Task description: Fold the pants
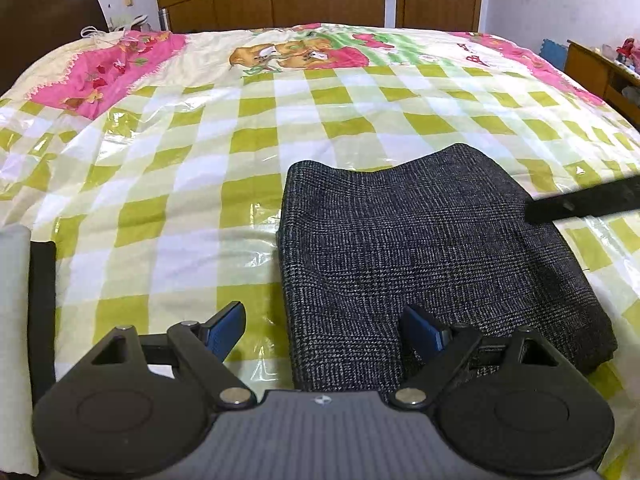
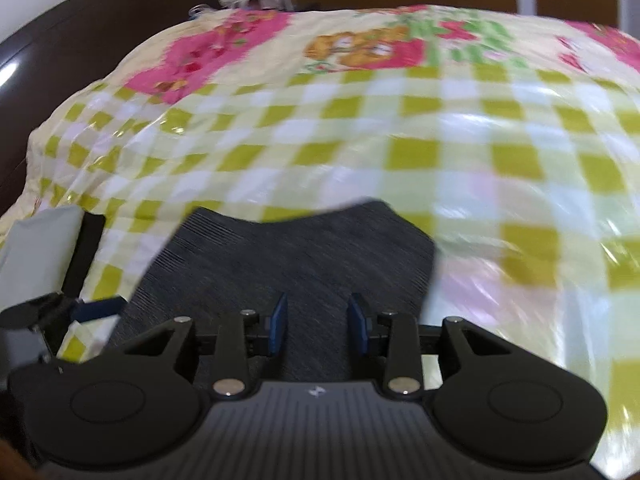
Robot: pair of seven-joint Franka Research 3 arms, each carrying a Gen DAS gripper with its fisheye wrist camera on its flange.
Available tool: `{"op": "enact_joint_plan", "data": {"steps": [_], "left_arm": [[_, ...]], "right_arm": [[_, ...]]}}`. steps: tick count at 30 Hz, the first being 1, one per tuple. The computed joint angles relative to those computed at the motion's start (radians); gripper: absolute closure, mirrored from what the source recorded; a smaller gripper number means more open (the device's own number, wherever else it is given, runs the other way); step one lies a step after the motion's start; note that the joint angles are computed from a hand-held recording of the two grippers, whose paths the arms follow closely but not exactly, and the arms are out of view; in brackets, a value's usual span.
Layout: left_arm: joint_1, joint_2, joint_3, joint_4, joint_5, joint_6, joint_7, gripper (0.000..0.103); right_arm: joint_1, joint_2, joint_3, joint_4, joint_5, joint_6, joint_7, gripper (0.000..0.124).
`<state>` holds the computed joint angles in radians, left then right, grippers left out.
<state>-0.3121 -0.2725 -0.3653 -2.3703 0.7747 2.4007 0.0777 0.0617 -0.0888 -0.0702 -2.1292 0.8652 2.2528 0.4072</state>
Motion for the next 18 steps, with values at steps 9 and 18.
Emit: {"op": "enact_joint_plan", "data": {"steps": [9,18], "left_arm": [[0.015,-0.02,0.018,-0.024,-0.019,0.057,0.021,0.006],[0.057,-0.023,0.043,-0.074,-0.026,0.219,0.065,0.004]], "right_arm": [[-0.082,0.063,-0.047,0.043,0.013,-0.14,0.081,0.081],[-0.102,0.117,-0.014,0.075,0.041,-0.212,0.1,0.075]]}}
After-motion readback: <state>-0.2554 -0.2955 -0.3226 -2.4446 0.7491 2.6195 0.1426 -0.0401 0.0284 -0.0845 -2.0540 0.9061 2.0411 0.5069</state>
